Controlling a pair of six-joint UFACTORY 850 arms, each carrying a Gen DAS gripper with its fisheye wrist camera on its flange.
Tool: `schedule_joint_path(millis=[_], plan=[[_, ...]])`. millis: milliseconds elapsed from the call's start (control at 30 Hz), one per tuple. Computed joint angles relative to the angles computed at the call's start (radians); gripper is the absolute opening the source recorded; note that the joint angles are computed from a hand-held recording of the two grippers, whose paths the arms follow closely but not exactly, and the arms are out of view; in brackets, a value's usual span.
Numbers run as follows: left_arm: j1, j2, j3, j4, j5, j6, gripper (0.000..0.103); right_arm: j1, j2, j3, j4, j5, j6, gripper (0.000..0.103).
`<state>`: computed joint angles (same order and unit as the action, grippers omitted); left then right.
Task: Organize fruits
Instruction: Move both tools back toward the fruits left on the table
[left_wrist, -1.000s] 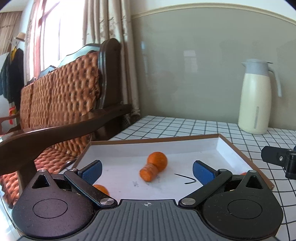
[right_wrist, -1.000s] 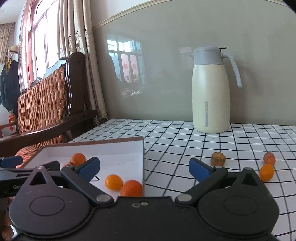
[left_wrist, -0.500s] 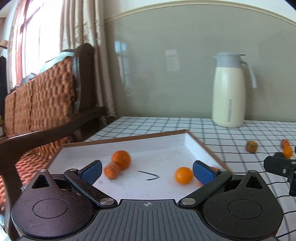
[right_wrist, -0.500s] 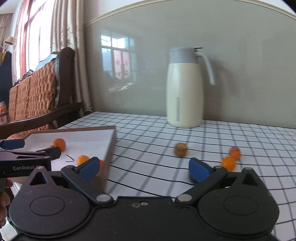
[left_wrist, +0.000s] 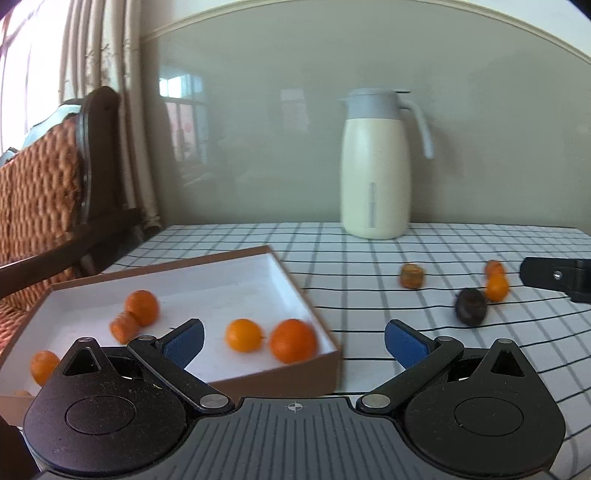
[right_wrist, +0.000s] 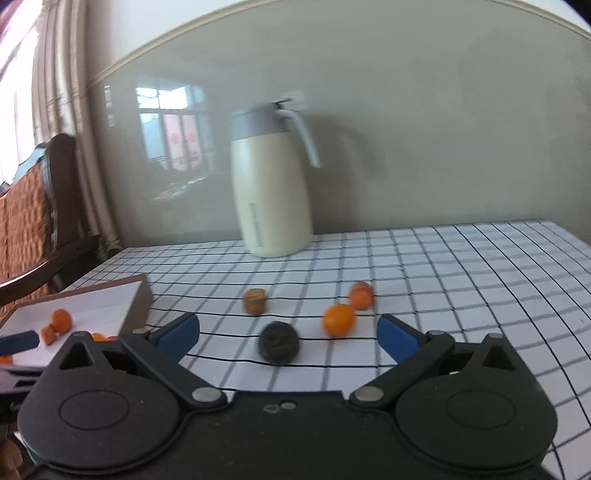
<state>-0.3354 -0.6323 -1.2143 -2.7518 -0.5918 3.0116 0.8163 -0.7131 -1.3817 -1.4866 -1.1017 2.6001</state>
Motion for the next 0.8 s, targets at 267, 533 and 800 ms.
schedule_joint_path(millis=[267,533,800], plan=[[-0.026,-0.004,-0.01,0.166,0.012,-0.116,0.103,-0.007,0.013,0.025,0.075,-0.007,0.001,0.097],[-0.063,-0.046,-0.066,0.197,0.032,-0.148,0.103,-0.015,0.02,0.043,0.093,-0.04,0.002,0.097],[-0.099,-0.091,-0.138,0.174,0.074,-0.137,0.103,-0.039,0.027,0.065,0.109,-0.033,0.044,0.097]])
